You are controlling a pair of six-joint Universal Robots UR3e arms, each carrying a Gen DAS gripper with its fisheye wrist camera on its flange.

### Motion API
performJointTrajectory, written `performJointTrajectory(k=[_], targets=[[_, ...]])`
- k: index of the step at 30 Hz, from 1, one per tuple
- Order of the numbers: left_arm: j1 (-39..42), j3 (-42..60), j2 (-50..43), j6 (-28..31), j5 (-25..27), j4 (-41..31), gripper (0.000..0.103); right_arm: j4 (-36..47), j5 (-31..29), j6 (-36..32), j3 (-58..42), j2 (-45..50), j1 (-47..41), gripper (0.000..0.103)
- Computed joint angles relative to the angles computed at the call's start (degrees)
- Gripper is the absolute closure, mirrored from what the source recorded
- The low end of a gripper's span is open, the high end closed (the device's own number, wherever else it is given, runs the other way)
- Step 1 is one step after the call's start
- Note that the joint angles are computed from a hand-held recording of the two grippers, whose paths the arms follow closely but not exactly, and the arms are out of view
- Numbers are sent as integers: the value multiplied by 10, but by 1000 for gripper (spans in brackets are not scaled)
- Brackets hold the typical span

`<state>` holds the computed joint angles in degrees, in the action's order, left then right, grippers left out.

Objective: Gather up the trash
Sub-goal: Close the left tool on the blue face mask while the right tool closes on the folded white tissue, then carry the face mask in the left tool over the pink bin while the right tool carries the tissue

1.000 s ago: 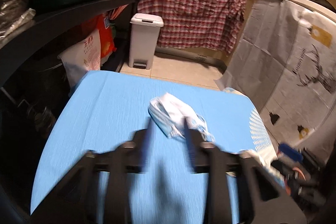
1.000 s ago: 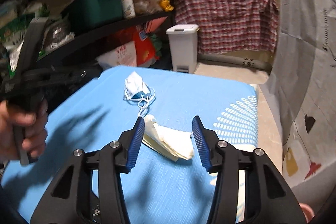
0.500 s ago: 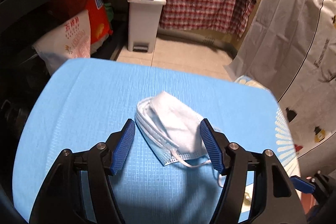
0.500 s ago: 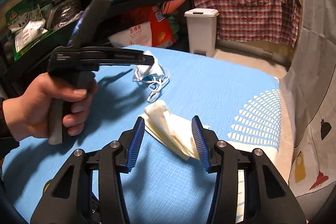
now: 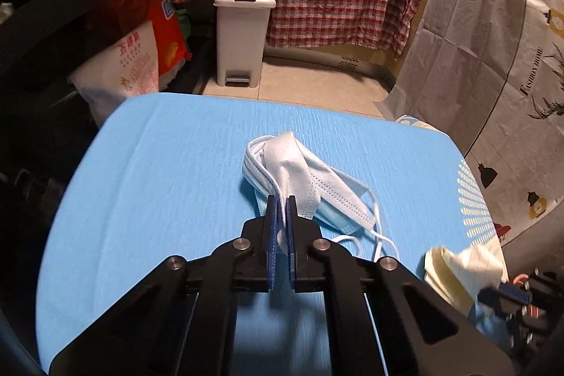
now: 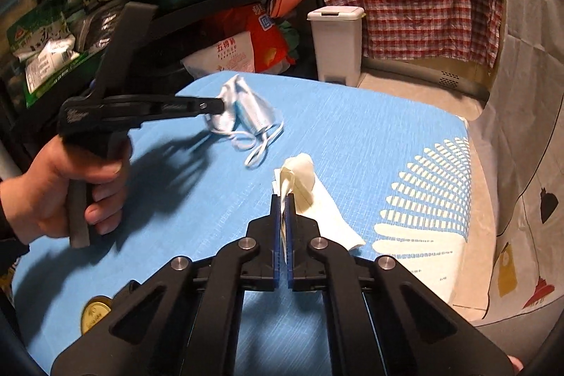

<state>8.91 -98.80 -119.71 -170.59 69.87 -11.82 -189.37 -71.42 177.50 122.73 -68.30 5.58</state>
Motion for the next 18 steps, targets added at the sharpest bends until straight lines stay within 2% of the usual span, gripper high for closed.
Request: performJointTrajectory(k=[5,11,14,18], targets=[[21,-86,88,37,-7,8,98,-1,-3,18,36,-52,1,100],[76,-218,252,85,-49,-16,98,23,-30,34,97,-169,11,100],[114,-267,341,113,-78,-63,98,52,-32,46,129,-249,9,100],[164,-305,477,146,-115,-166,98,107,-36,58,175,-379,2,100]])
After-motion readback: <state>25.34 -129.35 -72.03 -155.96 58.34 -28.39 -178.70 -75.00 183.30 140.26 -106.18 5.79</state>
